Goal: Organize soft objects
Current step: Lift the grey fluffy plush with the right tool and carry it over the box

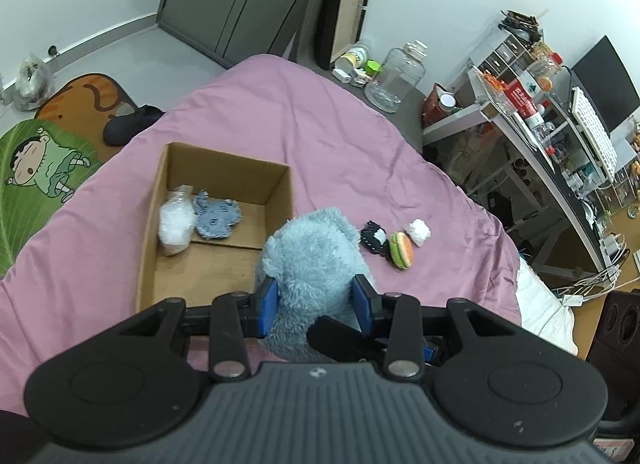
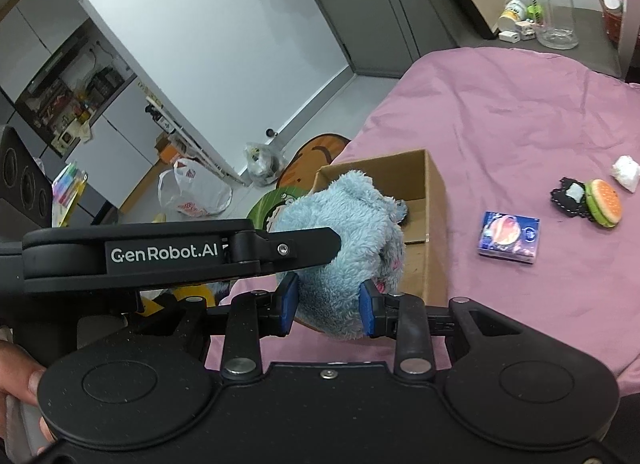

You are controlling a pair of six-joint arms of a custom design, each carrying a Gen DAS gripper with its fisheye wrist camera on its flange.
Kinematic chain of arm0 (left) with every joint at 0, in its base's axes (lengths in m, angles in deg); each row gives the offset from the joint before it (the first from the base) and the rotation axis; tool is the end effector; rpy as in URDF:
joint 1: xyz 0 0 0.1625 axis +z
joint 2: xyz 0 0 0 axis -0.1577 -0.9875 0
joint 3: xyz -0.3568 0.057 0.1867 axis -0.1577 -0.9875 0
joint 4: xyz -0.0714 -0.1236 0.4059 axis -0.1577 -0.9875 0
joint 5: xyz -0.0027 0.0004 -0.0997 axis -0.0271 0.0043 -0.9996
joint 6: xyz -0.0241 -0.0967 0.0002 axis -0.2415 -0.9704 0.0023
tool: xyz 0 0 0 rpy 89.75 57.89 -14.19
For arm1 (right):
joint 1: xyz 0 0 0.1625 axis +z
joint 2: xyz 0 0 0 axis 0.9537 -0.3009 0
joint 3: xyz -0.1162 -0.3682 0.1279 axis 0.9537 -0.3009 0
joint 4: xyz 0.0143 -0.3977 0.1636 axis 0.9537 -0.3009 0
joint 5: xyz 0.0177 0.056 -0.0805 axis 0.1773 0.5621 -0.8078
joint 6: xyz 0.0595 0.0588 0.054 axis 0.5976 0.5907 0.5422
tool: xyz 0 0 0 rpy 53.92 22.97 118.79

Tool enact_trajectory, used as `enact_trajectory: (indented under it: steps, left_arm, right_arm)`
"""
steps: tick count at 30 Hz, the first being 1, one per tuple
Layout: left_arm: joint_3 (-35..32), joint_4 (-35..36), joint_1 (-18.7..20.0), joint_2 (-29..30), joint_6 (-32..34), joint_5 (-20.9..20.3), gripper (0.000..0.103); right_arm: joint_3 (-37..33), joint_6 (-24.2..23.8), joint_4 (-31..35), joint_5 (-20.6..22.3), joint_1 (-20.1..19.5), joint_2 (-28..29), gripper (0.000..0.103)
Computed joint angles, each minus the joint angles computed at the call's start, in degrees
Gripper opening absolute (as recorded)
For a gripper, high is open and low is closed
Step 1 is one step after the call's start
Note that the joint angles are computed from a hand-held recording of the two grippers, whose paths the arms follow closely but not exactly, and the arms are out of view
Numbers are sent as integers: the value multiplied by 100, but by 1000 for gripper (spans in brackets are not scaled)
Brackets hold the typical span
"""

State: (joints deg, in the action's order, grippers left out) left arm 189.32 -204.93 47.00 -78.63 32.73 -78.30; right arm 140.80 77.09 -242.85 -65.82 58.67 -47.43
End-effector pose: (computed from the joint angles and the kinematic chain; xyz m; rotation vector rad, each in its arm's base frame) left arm -0.1836 -0.3482 0.2775 0.7045 2.8651 -0.3825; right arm 0.3317 -0.2795 0.1218 -0.0348 -2.6002 1.0407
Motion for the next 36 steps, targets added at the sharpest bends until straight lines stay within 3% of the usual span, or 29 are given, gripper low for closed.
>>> enact_trajectory:
  steps: [23, 36]
  left_arm:
    - [-399, 56, 1150, 582, 413, 20, 39]
    - [-547, -19, 1504, 1044, 467, 42, 39]
  right_arm:
    - [-607, -16, 318, 537, -498, 743, 31]
    - [-656, 49, 291, 748, -813, 886, 31]
